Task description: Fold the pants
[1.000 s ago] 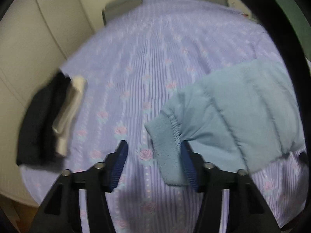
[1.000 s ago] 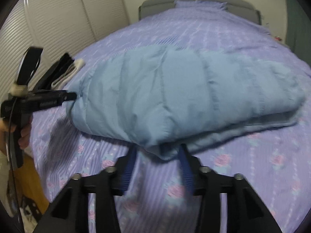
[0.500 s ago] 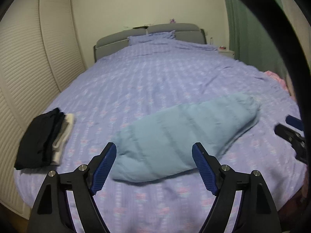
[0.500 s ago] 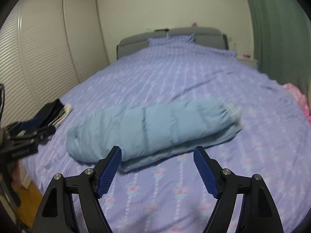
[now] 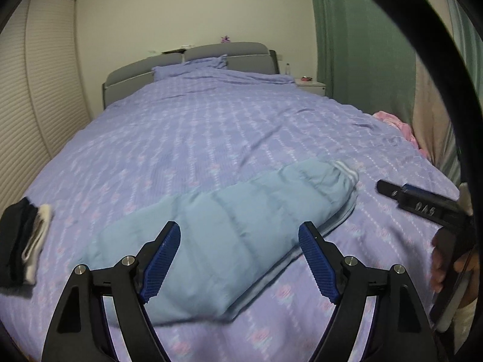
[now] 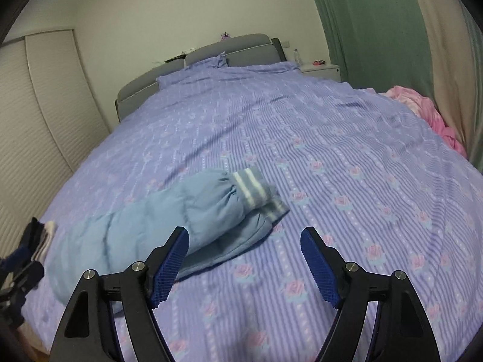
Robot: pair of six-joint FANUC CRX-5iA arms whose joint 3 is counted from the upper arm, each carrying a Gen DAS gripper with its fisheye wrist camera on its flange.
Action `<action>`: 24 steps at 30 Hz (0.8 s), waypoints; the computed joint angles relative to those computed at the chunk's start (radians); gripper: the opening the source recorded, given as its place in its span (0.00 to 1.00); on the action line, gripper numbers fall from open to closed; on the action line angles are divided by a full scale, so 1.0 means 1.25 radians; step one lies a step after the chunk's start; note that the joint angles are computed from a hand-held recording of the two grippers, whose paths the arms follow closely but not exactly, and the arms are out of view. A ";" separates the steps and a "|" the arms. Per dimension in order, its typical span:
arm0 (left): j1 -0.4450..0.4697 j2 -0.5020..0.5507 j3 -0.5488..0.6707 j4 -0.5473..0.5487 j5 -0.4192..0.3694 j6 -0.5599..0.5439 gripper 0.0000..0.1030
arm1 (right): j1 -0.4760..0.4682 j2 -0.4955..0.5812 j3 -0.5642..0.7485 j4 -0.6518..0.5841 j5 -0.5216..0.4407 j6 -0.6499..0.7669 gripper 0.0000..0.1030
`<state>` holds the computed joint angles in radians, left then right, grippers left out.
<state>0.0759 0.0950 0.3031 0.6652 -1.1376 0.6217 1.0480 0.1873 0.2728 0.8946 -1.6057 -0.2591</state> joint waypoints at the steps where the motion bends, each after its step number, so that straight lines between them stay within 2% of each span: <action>1: -0.015 0.013 0.015 -0.011 0.003 0.014 0.78 | -0.012 -0.005 -0.011 -0.001 0.020 0.000 0.75; 5: -0.065 0.064 0.074 -0.060 -0.003 0.078 0.78 | -0.049 -0.023 -0.052 -0.020 0.084 -0.025 0.78; 7: -0.085 0.090 0.102 -0.089 -0.014 0.110 0.78 | -0.067 -0.036 -0.081 -0.026 0.123 -0.054 0.83; 9: -0.100 0.106 0.114 -0.111 -0.013 0.134 0.78 | -0.084 -0.034 -0.086 -0.039 0.133 -0.065 0.83; 13: -0.122 0.152 0.158 -0.144 -0.033 0.195 0.75 | -0.122 -0.046 -0.119 -0.063 0.200 -0.086 0.83; 20: -0.138 0.189 0.194 -0.178 -0.033 0.243 0.75 | -0.161 -0.095 -0.219 -0.077 0.341 -0.180 0.83; 24: -0.140 0.199 0.198 -0.185 -0.031 0.240 0.75 | -0.170 -0.129 -0.297 -0.029 0.424 -0.272 0.87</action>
